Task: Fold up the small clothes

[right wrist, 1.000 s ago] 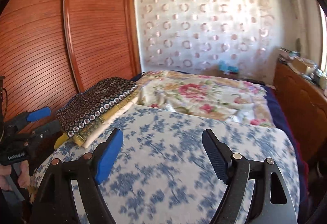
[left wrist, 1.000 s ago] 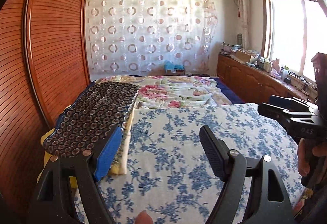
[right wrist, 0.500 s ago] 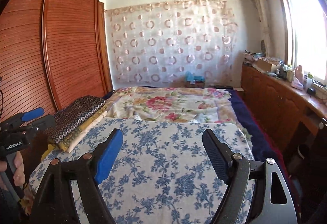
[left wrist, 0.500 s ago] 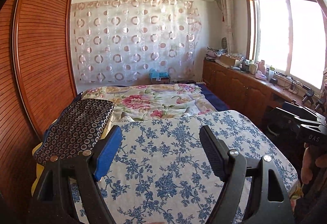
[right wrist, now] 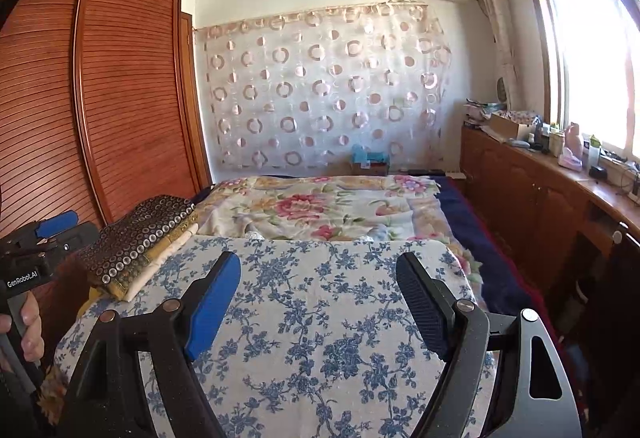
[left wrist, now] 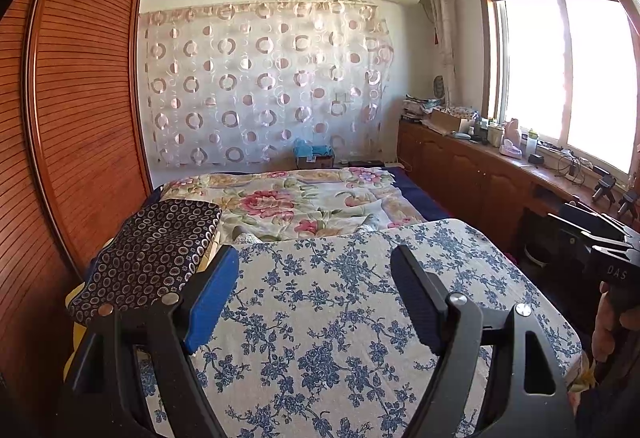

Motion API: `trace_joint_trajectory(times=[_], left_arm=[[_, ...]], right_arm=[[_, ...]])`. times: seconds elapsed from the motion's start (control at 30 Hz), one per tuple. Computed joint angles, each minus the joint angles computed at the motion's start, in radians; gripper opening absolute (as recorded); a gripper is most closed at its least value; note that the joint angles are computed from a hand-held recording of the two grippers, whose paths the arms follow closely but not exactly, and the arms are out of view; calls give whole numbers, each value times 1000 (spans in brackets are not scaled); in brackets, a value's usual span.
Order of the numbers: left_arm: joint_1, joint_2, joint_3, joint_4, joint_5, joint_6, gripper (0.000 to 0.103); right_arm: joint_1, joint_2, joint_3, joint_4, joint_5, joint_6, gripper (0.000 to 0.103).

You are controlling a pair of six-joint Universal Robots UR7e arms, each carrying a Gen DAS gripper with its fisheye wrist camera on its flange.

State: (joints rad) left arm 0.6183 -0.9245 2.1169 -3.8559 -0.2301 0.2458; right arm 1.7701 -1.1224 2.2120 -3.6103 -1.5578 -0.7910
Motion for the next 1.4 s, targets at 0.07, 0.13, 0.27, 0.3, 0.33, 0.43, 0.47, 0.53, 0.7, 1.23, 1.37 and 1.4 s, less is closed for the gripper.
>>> trace_joint_trajectory(times=[0.07,0.13,0.27,0.3,0.33,0.43,0.47,0.53,0.7,1.23,1.37,1.4], left_arm=[[1,-2,2,2,-3,-3,79],[0,-1,1,4,-1,-4,79],[1,1,4,3,0,-11,79],[-1,0,6,7,2,-16,79],[0,0,5,6,1,-14,79],[2,2,6,2,2,-12,79],[3,2,8,1,1,-12,79],[2,1,9,4,2,-16,79],[1,2,11,0,2,-16,79],[1,-3,21,13,4,-37,79],[1,-4,21,15,5,-38,79],[1,-4,22,15,4,-39,79]], right_arm=[[-9,-3,-8,12,5,-4,82],[-10,-2,-14,18,7,-3,82],[-13,-1,-15,15,8,-5,82],[-12,0,-15,15,7,-6,82],[-13,-4,-10,12,7,-9,82],[-18,-6,-6,10,10,-14,82],[-19,-7,-7,12,11,-14,82],[-21,-8,-9,16,13,-16,82],[-26,-12,-13,26,10,-25,82],[-35,-20,-16,34,16,-33,82],[-36,-20,-14,31,15,-33,82],[-36,-21,-15,33,17,-34,82]])
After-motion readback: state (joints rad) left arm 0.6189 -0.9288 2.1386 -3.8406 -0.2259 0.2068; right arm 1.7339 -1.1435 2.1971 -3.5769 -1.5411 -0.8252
